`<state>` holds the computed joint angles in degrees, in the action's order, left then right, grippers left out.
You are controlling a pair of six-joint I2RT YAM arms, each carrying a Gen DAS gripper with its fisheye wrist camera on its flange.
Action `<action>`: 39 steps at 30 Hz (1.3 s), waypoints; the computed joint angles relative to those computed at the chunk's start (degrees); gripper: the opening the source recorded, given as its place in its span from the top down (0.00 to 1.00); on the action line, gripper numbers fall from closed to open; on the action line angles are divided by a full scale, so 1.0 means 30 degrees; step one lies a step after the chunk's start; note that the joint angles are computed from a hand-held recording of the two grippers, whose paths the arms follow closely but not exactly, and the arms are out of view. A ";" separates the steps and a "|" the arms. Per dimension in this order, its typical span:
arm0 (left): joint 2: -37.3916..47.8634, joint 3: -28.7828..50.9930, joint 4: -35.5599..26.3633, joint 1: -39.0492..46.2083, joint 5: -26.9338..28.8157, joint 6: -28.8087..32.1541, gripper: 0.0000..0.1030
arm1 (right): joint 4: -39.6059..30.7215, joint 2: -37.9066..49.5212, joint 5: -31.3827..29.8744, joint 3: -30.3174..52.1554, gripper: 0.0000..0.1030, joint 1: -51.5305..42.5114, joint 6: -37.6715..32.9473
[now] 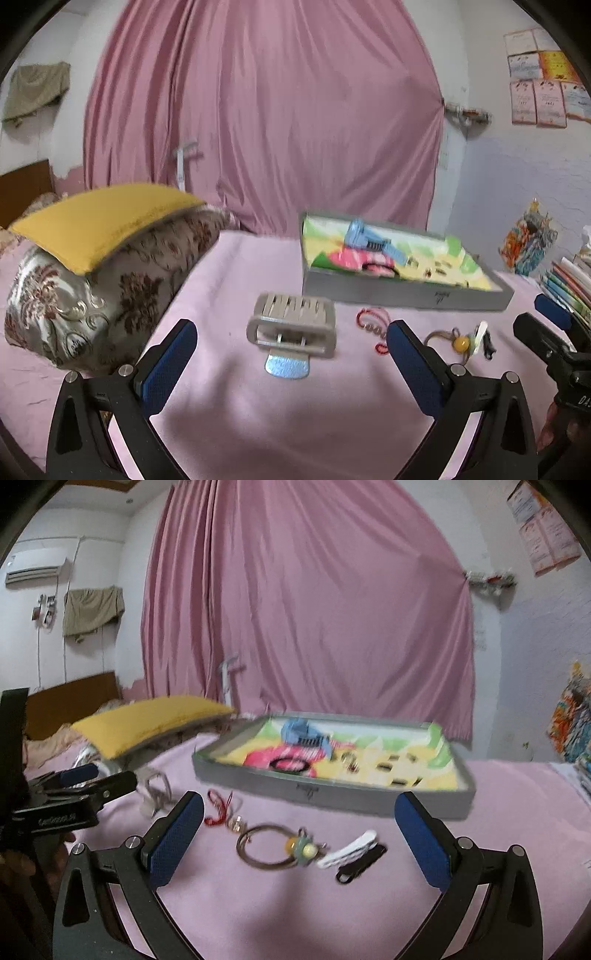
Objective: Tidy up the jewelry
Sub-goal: 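Withdraw both tools from the tray back over the bed, then grasp the grey watch stand with the left tool while the right tool grasps the brown hair band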
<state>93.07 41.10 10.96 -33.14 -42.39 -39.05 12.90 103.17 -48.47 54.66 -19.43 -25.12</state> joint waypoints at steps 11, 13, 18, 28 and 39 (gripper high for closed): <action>0.1575 0.3001 -0.3627 0.2113 0.2774 0.1906 0.00 | -0.8690 0.2944 0.1891 0.5343 0.19 0.1497 -0.2384; 0.1866 0.3516 -0.4145 0.2449 0.3269 0.2050 0.00 | -1.0021 0.3547 0.2190 0.6297 0.28 0.1766 -0.2627; 0.2216 0.4058 -0.4630 0.3826 0.6385 0.1969 0.00 | -1.1791 0.4271 0.2941 0.7500 0.37 0.2480 -0.2925; 0.3246 0.4965 -0.4759 0.4857 0.9033 0.2263 0.33 | -1.2976 0.4785 0.4171 0.8331 0.46 0.3244 -0.2845; 0.3455 0.5203 -0.4684 0.4062 0.9006 0.2047 0.40 | -1.3000 0.5337 0.5011 0.9285 0.64 0.3501 -0.2400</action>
<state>103.43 56.71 -3.09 -20.96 -15.37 -32.91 -26.10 119.18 -33.44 82.51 -8.92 -32.32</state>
